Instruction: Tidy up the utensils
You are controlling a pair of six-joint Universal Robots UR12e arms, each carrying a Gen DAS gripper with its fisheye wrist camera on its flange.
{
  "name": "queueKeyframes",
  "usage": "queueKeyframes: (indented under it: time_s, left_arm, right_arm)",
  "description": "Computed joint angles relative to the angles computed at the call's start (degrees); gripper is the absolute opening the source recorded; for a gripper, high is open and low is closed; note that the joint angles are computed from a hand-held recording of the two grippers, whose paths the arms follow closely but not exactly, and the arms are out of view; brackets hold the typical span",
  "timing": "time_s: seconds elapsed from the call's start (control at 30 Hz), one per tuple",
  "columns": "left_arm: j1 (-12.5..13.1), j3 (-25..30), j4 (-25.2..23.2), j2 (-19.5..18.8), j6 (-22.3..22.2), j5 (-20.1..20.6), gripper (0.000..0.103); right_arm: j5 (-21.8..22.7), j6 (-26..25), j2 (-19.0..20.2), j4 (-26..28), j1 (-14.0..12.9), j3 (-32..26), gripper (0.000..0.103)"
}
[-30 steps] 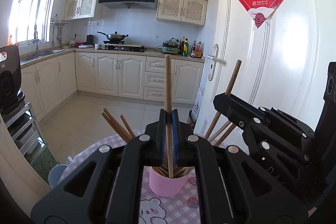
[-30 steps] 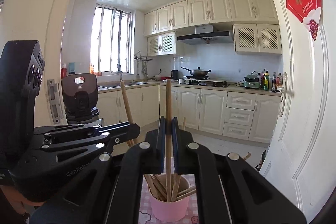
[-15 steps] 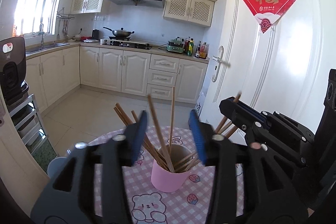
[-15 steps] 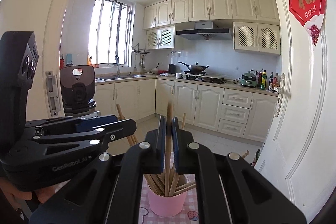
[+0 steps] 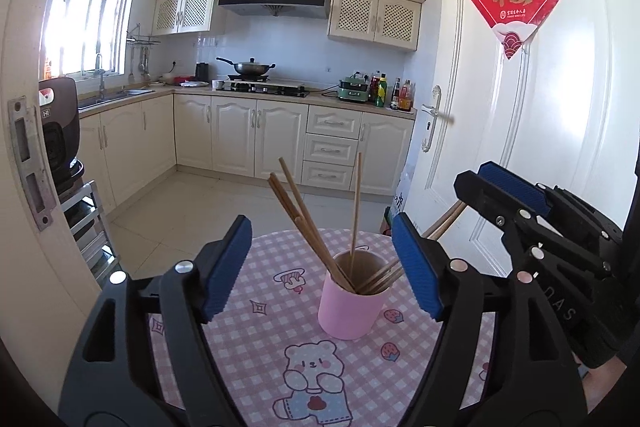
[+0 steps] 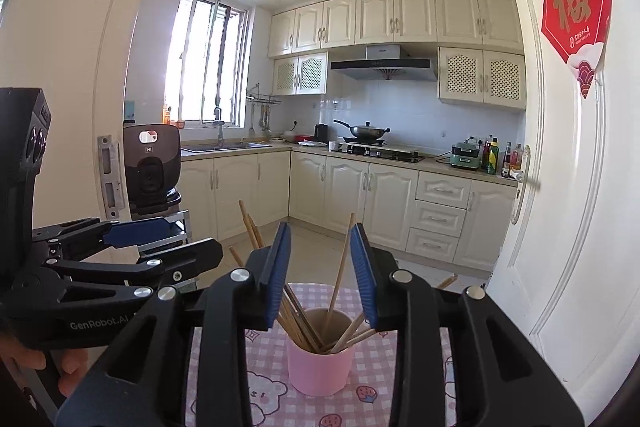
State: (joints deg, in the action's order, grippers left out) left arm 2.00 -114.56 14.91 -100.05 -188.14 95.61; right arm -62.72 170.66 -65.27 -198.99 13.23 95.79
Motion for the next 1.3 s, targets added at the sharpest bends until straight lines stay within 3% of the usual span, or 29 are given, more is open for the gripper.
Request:
queueKeyframes:
  time_s: [0.27, 0.43, 0.83, 1.3]
  left_arm:
    - [-1.6, -3.9, 3.8, 1.9, 1.3, 4.9, 0.081]
    - [-2.6, -6.1, 6.4, 2.8, 2.0, 7.2, 0.086]
    - [-3.5, -10.2, 10.0, 5.6, 3.1, 8.2, 0.090]
    - [-5.2, -12.9, 14.3, 6.7, 2.7, 14.4, 0.093]
  right_arm:
    - [-2.5, 0.0, -2.3, -1.9, 0.5, 4.4, 0.039]
    - [-3.0, 2.0, -3.9, -2.3, 0.5, 7.3, 0.054]
    - [-6.9, 5.2, -6.2, -7.5, 0.9, 12.3, 0.078]
    - [-7.4, 4.5, -8.0, -12.2, 1.2, 15.9, 0.089]
